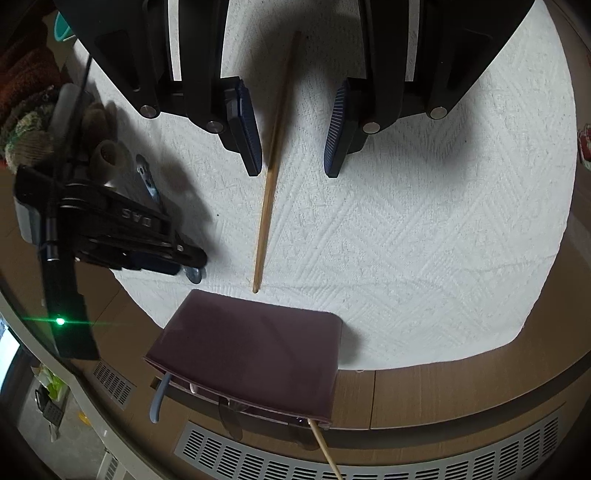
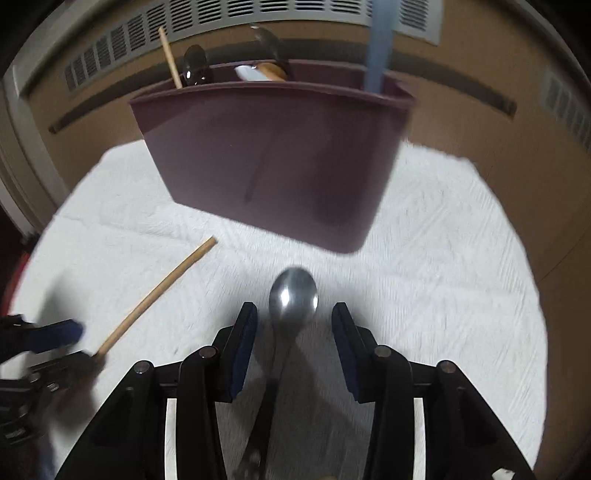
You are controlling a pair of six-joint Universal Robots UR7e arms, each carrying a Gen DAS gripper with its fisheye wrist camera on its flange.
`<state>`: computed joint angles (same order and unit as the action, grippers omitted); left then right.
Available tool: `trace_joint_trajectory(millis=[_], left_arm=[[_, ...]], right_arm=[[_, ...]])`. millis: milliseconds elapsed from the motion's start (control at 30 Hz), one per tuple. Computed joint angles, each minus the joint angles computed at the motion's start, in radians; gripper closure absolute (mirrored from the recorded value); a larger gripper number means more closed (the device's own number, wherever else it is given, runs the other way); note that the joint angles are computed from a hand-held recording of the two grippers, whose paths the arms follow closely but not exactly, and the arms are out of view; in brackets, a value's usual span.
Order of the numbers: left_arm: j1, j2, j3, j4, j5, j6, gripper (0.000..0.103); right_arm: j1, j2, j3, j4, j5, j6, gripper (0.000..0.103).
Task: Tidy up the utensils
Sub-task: 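Grasp the silver spoon with the right tool while the left tool grasps the chopstick, then lift the chopstick and silver spoon up over the purple caddy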
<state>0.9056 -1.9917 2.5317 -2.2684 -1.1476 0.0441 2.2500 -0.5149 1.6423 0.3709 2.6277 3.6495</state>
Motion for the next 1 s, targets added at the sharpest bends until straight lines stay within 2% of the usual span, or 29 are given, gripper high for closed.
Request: trace_joint_trajectory(millis=[133,233,400,533,567,667,833,1000], left_arm=[[-0.023,0.069,-0.022,-0.017,-0.012,0.061,0.068],[-0.039,0.171,-0.061,-0.01,-0.01,0.101,0.077],[-0.092,0.317,-0.094,0.003,0.093,0.095,0.091],[-0.094,0.362,-0.129,0.038,0.102,0.044,0.093],[-0.091,0.365,-0.131,0.033,0.098,0.037,0.098],[-0.082,0.338,-0.113,-0.02,0.074,0.025,0.098],[-0.062,0.127,-0.06,-0.106,-0.078,-0.029,0.098],[-0.093,0.017,-0.031,-0.171,-0.097,-0.056,0.098]], right_arm=[[0.01,-0.045,0.04,-0.056,-0.028,-0.048,0.078],[0.034,-0.092,0.109,-0.097,-0.022,-0.042,0.078],[0.074,-0.147,0.192,-0.155,-0.001,-0.001,0.078],[0.095,-0.194,0.246,-0.204,0.021,-0.002,0.078],[0.098,-0.197,0.246,-0.213,0.025,-0.006,0.078],[0.117,-0.224,0.267,-0.238,0.021,-0.005,0.078],[0.171,-0.262,0.288,-0.257,0.005,0.013,0.078],[0.219,-0.267,0.271,-0.273,0.035,0.0,0.078]])
